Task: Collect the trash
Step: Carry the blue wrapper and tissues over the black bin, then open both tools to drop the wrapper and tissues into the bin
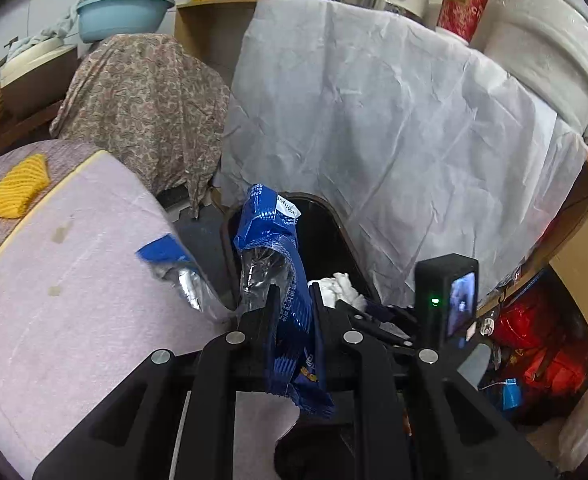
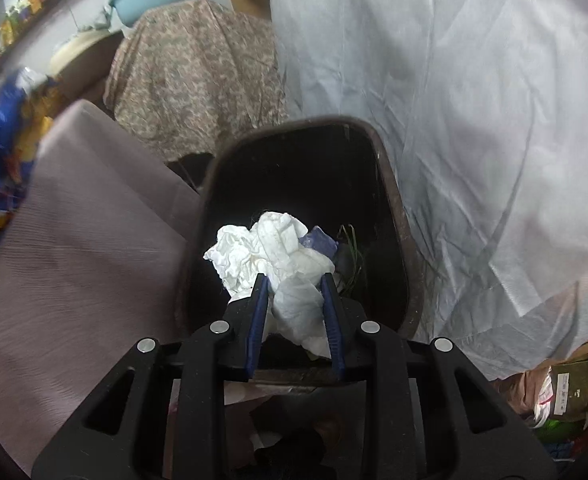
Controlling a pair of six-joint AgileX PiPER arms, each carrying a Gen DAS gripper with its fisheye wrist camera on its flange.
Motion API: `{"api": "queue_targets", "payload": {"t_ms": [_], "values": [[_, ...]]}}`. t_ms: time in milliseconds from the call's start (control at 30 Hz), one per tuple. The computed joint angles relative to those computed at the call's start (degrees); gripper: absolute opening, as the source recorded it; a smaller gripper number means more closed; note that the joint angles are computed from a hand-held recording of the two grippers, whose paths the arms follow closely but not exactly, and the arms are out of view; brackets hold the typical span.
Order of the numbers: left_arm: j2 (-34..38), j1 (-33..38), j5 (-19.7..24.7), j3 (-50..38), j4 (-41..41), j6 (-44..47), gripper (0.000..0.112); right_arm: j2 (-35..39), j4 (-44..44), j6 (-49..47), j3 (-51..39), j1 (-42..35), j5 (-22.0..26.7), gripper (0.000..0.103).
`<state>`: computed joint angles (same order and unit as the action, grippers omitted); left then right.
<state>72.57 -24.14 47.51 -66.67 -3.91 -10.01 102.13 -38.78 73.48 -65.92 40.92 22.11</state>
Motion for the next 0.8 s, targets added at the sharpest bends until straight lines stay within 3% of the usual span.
{"api": "queue_targets", "payload": {"t_ms": [133, 267, 500, 700, 767, 800], "values": [[3.10, -2.40, -0.96, -0.78, 1.84, -2.34, 0.015, 2.87, 3.58, -2.65, -1.59, -1.83, -2.53, 0.031], [7.40, -4.02, -0.87, -3.35, 2.68, -3.67, 0.017, 2.30, -1.90, 4.63, -0.37, -1.45, -3.00, 0.061], [13.94, -7.51, -0.28, -9.05, 6.52, -7.14, 0.017, -3.38, -13.72, 17.51, 5.84, 0.72, 1.05, 0.061], [18.47, -10.12, 0.07, -12.80, 8.77, -9.06, 0.017, -7.82, -18.02, 24.36, 11.50, 0.18, 1.67, 0.061], [19.78, -10.38, 0.25, -13.83, 8.73, -8.76, 0.025, -8.54, -18.01, 25.17, 12.71, -0.11, 1.24, 0.061], [20.25, -10.15, 0.61, -14.38, 8.08, -8.25, 0.037, -8.92, -18.18, 25.73, 13.35, -0.24, 0.85, 0.061]]}}
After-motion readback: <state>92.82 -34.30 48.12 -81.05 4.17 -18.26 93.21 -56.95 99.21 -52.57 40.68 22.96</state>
